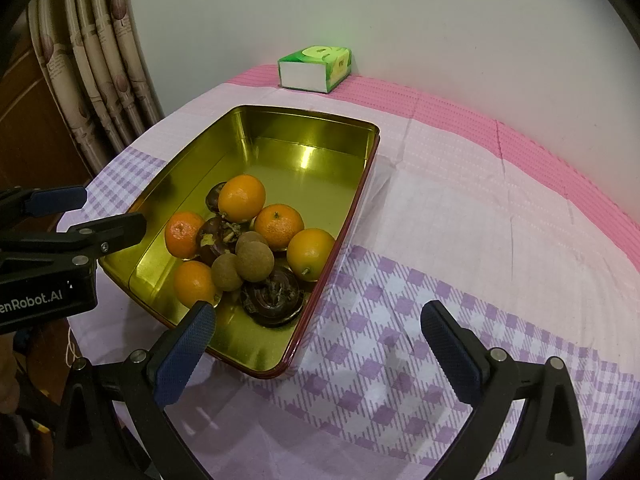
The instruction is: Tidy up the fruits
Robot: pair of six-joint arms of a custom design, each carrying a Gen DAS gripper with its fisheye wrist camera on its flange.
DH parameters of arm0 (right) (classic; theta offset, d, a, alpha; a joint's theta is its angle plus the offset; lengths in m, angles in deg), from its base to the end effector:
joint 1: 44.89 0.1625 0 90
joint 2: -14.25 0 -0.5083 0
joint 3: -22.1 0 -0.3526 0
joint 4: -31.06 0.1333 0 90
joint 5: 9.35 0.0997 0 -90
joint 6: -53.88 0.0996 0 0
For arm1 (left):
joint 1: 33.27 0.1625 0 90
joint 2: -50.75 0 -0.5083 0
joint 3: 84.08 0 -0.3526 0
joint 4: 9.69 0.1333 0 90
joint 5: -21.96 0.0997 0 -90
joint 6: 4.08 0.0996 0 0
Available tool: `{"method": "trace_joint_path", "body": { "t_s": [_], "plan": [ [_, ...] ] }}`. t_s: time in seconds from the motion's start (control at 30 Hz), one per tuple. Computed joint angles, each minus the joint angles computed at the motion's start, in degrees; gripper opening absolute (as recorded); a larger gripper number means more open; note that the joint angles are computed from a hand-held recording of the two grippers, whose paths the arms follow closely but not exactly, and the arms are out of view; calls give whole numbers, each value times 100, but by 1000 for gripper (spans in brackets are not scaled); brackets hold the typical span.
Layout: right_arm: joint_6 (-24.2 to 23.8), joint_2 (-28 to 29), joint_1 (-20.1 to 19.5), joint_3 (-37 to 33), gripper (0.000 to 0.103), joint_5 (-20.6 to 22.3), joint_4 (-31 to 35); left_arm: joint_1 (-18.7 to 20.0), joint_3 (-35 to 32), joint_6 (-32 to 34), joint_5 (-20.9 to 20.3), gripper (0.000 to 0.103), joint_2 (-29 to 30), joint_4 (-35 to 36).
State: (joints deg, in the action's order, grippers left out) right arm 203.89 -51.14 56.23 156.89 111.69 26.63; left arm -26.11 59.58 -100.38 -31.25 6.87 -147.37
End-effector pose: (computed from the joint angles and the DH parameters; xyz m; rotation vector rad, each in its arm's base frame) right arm 0.1347 -0.2604 0.1751 0.7355 -2.4017 0.4348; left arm -0.2784 -0.2294 0.0397 0.0946 2.1639 -0.7031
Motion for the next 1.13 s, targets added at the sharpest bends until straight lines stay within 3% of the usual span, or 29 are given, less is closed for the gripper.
{"method": "trace_joint_path", "body": {
  "t_s": [1.13],
  "plan": [
    [35,46,-7,9,102,3,-10,-4,12,62,-4,80,28,-90]
  ]
}}
